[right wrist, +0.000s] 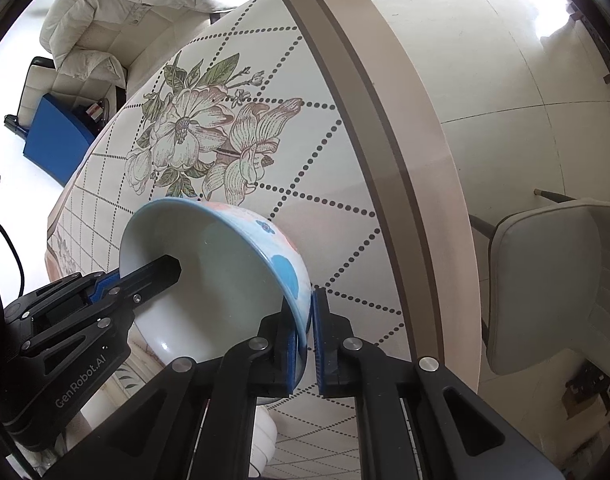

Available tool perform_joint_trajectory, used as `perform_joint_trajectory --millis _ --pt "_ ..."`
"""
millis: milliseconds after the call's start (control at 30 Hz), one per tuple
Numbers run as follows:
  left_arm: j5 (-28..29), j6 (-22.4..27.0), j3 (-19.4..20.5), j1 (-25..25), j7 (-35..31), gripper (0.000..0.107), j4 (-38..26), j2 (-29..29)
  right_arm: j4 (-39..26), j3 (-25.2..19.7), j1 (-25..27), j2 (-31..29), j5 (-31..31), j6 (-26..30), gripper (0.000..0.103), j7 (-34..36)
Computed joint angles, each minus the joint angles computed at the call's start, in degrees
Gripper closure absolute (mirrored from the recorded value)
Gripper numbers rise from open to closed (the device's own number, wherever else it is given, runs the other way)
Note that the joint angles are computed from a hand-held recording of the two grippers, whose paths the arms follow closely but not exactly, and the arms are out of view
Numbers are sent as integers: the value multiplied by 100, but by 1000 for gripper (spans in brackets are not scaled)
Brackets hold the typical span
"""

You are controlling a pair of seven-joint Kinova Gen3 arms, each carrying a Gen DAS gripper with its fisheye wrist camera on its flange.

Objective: Organize plates and bowls
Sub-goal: 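Carry the blue-dot bowl with both grippers toward the bowl stack, then lower the blue-dot bowl into the black-rimmed bowl with both grippers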

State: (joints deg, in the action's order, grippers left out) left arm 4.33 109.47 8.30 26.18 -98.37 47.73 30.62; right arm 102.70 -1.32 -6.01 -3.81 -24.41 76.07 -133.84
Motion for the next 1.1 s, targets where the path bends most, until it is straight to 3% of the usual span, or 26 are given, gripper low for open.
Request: perform_joint_trajectory --millis 400,633,1100 --pt "-72 566 -28 -319 -409 99 -45 -610 -866 -351 -402 -231 196 649 95 -916" --pt "-109 688 -49 -634 -826 99 551 -1255 -1335 -733 -874 -399 333 951 95 -1780" --pt "-142 455 -158 -1313 -1427 99 2120 -2222 -1082 -1376 -1865 -487 285 330 95 -2991"
